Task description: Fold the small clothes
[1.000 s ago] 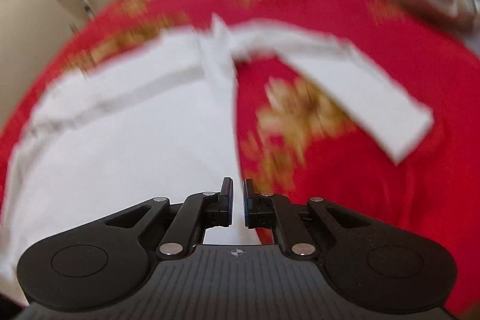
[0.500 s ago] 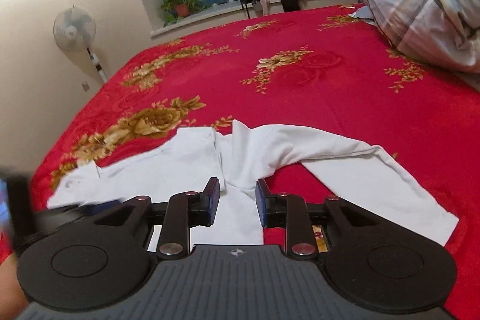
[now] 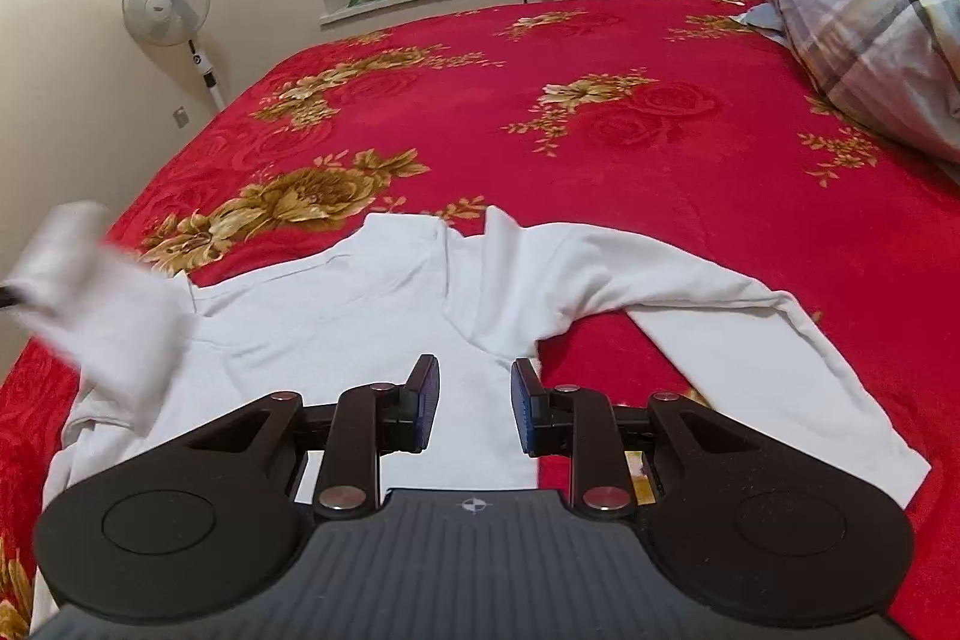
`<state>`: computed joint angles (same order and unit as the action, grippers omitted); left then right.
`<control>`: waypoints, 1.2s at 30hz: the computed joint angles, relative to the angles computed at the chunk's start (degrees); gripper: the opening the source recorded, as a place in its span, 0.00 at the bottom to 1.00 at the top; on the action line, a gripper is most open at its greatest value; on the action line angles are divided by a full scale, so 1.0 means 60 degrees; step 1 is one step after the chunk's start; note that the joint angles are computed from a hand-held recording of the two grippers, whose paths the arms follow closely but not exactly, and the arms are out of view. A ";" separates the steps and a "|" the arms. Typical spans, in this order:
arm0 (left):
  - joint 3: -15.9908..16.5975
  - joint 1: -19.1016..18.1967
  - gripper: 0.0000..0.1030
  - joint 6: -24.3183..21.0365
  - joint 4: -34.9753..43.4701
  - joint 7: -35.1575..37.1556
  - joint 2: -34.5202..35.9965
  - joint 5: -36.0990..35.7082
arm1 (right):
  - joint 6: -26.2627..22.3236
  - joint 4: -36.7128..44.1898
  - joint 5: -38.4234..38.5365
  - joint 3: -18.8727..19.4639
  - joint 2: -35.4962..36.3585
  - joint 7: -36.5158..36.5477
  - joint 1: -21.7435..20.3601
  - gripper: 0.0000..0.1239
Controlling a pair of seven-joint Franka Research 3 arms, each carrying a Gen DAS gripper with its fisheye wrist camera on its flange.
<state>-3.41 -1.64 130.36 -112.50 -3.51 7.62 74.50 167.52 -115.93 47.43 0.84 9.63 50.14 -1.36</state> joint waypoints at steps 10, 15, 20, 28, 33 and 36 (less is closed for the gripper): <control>0.0069 0.0973 0.44 0.4787 -0.1066 -0.0313 -0.0209 0.0120 | 0.0402 -0.0335 -0.2041 -0.0435 0.0038 0.2045 0.0442 0.22; -0.1238 0.1354 0.44 0.7552 0.0103 0.4858 0.1796 -0.3210 | 0.0623 -0.0152 -0.2740 -0.0591 0.0277 0.3191 0.0350 0.22; -0.2309 0.1453 0.49 0.4591 0.1365 0.8357 0.3230 -0.6240 | 0.0892 0.0181 -0.3067 -0.0677 0.0690 0.3837 0.0037 0.22; -0.1452 0.0467 0.50 0.4599 0.1792 0.7934 0.3033 -0.6374 | 0.0446 0.1442 -0.3421 -0.1025 0.1732 0.5018 -0.0497 0.22; -0.0878 -0.0047 0.50 0.4535 0.1981 0.8331 0.3143 -0.6857 | -0.0090 0.2263 -0.3833 -0.1316 0.2487 0.5955 -0.0833 0.22; -0.0631 -0.0282 0.50 0.4515 0.1871 0.8697 0.2944 -0.7258 | -0.0723 0.2932 -0.3743 -0.1232 0.3040 0.6408 -0.1244 0.22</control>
<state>-7.19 -3.33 157.46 -101.27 48.67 25.29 30.96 163.18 -98.33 24.98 -6.56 27.87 88.59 -8.83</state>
